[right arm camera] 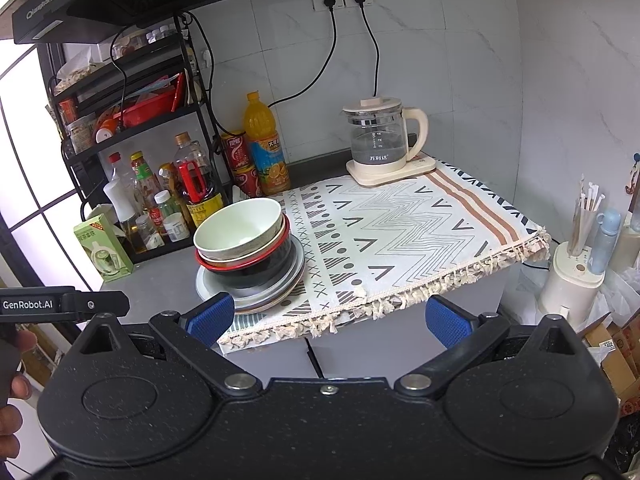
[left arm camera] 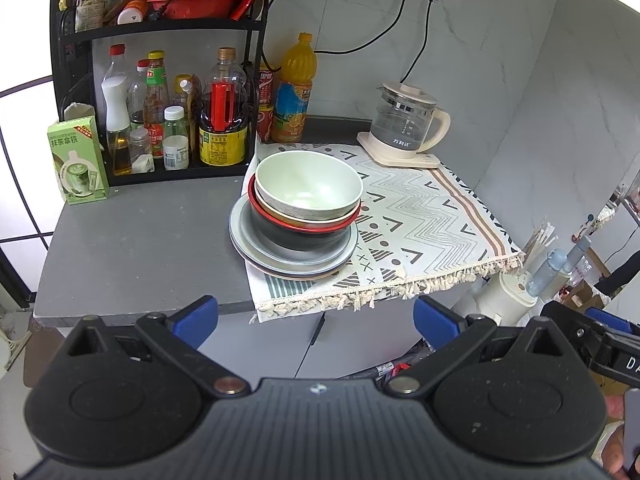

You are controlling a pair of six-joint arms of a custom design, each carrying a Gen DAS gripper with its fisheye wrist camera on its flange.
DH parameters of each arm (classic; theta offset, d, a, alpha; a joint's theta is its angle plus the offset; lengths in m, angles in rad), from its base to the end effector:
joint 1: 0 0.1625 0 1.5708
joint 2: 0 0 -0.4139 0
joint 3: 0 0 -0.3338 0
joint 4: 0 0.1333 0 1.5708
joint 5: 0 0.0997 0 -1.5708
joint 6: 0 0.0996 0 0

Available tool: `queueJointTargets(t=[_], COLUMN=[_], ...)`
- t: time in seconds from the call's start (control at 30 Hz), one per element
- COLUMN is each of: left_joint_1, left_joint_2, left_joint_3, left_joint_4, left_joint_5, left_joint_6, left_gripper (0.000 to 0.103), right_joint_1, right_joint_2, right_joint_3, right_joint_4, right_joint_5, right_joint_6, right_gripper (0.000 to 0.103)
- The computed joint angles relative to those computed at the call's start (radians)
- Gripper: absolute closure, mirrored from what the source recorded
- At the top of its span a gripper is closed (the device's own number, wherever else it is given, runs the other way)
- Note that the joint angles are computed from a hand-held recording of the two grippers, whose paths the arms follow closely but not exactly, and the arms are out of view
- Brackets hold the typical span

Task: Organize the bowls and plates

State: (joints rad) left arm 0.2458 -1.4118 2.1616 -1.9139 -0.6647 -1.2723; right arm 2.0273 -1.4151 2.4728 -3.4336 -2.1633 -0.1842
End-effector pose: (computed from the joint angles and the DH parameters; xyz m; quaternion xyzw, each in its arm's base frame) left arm -0.3142 -0.2971 0.2478 0.1116 0.8780 -0.3641 0.2901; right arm 0.2270 -0.2859 0.2952 0.1686 -0.8712 0.4077 0.2153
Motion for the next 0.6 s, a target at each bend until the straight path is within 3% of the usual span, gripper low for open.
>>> queueJointTargets(t=[0.6], left_joint_1=[-0.020], left_joint_2=[0.005], left_joint_3=[0.014], left_joint_4=[0.002], left_joint_5=[-0.010], left_joint_6=[-0.020], left_gripper=[0.000], right_joint_1=[-0.012], right_joint_2=[-0.038], right_joint_3=[0.017], right_joint_4=[0.030], right_joint_5=[0.003], right_joint_6=[-0.011], right_gripper=[0.000])
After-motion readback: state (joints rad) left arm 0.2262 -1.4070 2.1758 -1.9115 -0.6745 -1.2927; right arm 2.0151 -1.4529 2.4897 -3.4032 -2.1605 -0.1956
